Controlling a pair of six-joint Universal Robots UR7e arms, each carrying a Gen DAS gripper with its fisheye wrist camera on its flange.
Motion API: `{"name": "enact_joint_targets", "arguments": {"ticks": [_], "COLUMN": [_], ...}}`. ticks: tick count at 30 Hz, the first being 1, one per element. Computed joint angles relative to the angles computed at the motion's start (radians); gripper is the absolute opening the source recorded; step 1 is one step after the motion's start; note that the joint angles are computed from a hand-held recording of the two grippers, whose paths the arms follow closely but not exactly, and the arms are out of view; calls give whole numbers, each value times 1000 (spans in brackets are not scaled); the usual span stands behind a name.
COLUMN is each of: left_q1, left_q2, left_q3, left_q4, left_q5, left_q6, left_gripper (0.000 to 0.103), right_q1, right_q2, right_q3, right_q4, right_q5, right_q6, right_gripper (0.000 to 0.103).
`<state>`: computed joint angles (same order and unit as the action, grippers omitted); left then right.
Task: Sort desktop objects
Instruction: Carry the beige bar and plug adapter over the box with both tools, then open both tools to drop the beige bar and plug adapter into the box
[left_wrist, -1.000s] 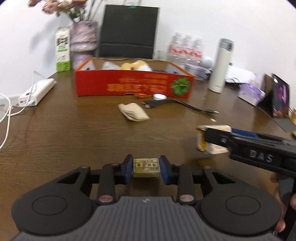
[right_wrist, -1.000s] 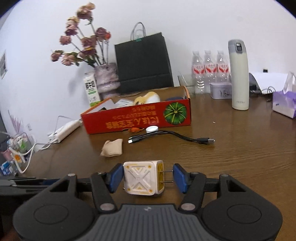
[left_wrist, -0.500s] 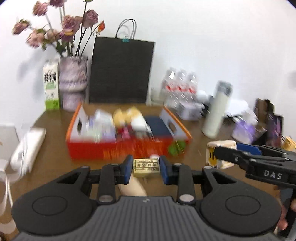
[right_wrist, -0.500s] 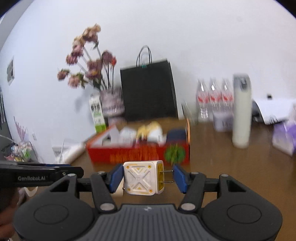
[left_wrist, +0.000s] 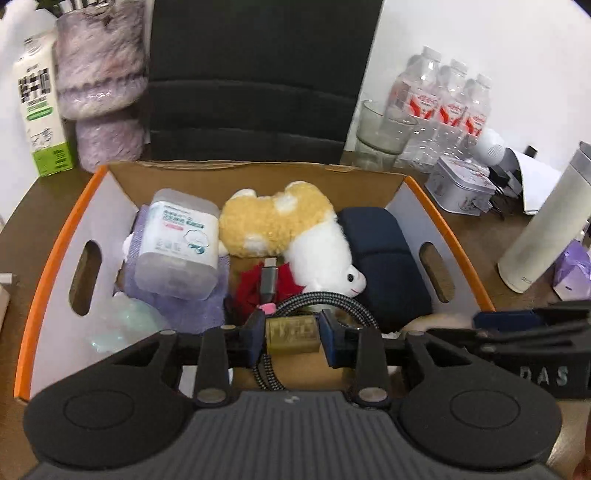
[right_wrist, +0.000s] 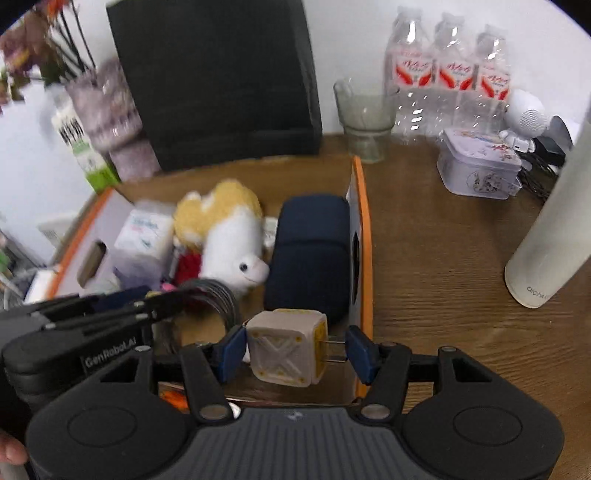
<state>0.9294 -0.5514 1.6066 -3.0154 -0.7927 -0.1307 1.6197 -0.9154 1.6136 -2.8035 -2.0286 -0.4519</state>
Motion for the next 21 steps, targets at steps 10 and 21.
{"name": "enact_joint_targets", "arguments": {"ticks": [10, 21], "left_q1": [-72, -293], "left_q2": [-56, -121], "left_q3": [36, 691], "left_q4": [-60, -562], "left_q5": [179, 251], "left_q6": [48, -227], "left_gripper": [79, 99], "right_q1": [21, -199], "right_q2": [-42, -294], "right_q3": [31, 755], "right_q4": [-166, -833], "right_q5": [143, 398], "right_q6": [-20, -228], "right_gripper": [82, 97]}}
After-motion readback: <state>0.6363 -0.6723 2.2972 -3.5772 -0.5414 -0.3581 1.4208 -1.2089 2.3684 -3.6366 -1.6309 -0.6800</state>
